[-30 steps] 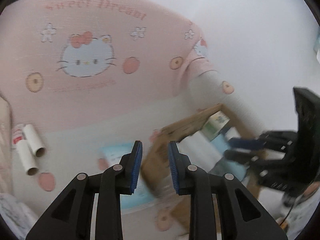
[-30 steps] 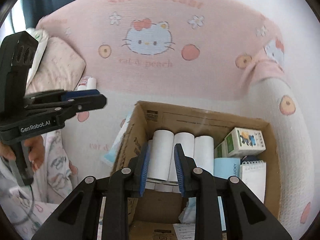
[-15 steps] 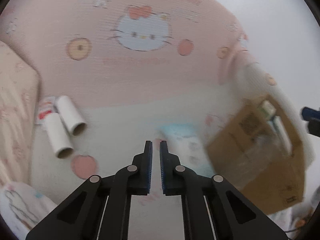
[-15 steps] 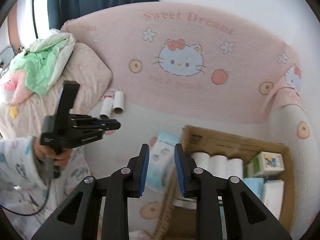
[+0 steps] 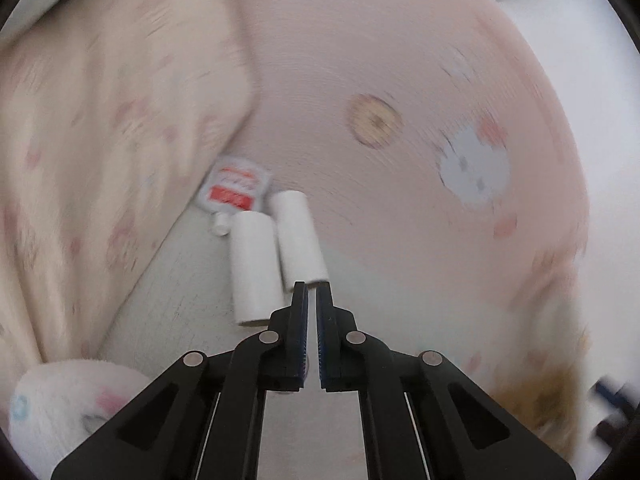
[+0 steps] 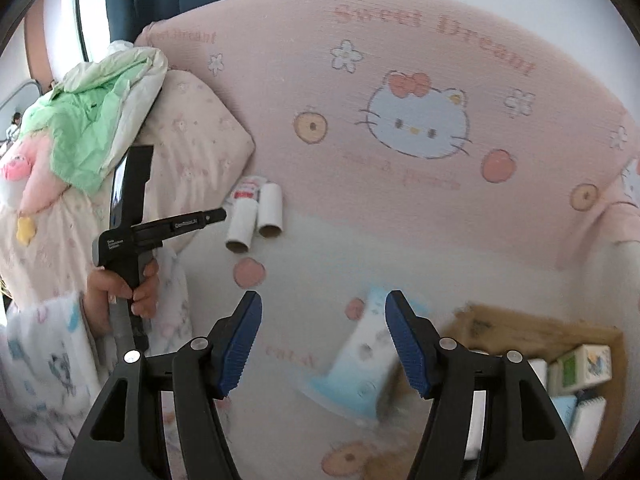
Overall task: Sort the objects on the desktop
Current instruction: 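Withdraw the left gripper from the box and move back to the tubes, then close the left gripper on another white cardboard tube and lift it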
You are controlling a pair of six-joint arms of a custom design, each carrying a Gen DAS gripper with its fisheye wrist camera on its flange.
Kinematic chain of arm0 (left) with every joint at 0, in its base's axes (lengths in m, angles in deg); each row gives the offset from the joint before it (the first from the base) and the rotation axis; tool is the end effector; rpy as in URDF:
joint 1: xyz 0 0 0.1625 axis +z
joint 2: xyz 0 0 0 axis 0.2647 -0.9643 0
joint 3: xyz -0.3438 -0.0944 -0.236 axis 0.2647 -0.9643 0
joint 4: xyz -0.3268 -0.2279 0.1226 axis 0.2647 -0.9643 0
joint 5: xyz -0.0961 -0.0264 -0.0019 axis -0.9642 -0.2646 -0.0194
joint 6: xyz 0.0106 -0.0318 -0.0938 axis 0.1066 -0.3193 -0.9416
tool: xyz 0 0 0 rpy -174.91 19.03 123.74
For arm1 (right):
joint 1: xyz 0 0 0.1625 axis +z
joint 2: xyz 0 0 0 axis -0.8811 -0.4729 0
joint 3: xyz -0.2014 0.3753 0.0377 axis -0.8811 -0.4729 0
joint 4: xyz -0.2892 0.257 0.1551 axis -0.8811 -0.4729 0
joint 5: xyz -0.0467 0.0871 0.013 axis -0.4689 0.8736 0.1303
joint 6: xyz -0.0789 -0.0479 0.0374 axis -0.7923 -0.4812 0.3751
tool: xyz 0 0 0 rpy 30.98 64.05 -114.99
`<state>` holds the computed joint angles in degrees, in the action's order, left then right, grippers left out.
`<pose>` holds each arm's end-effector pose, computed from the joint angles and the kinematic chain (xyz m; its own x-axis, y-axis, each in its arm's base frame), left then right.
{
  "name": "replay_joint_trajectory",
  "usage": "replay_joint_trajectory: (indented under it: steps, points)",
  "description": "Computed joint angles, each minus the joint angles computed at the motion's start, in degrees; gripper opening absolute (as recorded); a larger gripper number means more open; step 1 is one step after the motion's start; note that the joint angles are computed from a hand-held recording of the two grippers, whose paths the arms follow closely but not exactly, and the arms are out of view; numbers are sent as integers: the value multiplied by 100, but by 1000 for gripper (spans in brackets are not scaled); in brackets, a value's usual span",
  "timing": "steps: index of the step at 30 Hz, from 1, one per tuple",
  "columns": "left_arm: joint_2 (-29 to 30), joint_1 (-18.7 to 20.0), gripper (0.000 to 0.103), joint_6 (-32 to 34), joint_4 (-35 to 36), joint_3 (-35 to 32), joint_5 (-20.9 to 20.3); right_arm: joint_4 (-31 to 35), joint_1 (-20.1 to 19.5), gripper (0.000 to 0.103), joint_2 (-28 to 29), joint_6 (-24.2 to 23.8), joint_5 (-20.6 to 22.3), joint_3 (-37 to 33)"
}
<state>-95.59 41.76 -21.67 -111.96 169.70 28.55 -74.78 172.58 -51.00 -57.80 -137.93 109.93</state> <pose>-0.1192 -0.5665 0.2192 -0.8959 -0.4367 -0.0819 -0.1727 0.5121 -0.8414 0.3279 -0.6094 0.2433 -0.5439 -0.6299 0.5544 -0.7915 0.6045 -0.0897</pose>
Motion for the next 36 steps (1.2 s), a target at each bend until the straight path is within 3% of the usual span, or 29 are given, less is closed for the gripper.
replay_joint_trajectory:
  steps: [7,11,12,15,20,24,29,34,36]
  points:
    - [-196,456,4,-271,-640,21,-415,276,111,62,812,291,172,-718]
    - [-228,636,6,-73,-118,-238,-725,597,90,62,1264,498,253,-1170]
    - [-207,690,12,31,52,-340,-877,649,86,62,1373,512,219,-1264]
    - [-170,916,43,-152,736,-628,-1464,831,52,62,1712,592,154,-1554]
    - [-140,1423,54,-1105,659,-649,-2472,859,-16,62,2218,532,159,-1894]
    - [-120,1553,57,-1615,136,-486,-2553,1107,-80,62,2595,576,333,-2234]
    - [-53,1634,58,-1672,496,-632,-2863,1475,-135,62,3005,627,491,-2645]
    - [-30,1502,56,-1341,734,-705,-2685,1841,-214,62,3379,925,524,-3027]
    - [-39,1354,43,-1228,951,-732,-2280,1853,-253,62,3443,1039,604,-3086]
